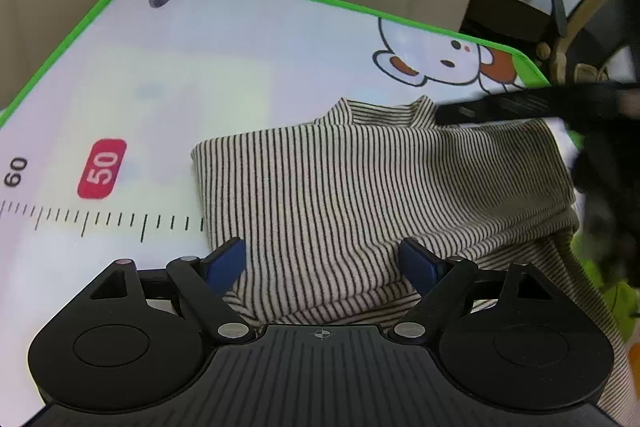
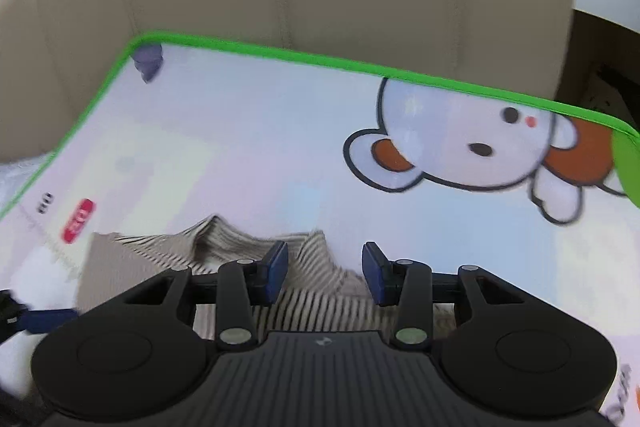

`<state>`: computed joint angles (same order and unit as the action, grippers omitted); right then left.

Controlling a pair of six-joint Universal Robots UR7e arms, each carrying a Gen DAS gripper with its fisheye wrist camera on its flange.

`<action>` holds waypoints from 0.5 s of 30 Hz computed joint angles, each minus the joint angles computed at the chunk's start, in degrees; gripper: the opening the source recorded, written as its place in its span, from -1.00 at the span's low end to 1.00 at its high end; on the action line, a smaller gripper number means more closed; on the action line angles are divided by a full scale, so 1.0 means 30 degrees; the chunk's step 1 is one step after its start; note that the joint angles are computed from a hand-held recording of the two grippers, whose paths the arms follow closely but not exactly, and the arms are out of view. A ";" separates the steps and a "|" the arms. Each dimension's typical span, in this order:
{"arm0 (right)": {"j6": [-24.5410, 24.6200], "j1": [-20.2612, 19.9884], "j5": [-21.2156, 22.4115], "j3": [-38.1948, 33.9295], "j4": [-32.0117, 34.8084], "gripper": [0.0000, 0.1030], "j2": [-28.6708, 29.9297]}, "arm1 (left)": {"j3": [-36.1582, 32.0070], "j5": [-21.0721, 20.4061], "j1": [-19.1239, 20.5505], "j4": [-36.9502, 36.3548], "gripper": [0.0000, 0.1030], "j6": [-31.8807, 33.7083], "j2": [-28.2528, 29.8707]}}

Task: Fold clothes
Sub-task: 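Grasp the shirt edge again with the right gripper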

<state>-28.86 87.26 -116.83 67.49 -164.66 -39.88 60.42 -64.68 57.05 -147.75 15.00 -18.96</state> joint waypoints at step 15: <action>0.0386 -0.0333 0.5005 0.3700 -0.0007 -0.89 -0.3170 | -0.0210 0.0256 0.0149 0.0957 0.82 -0.1219 -0.0170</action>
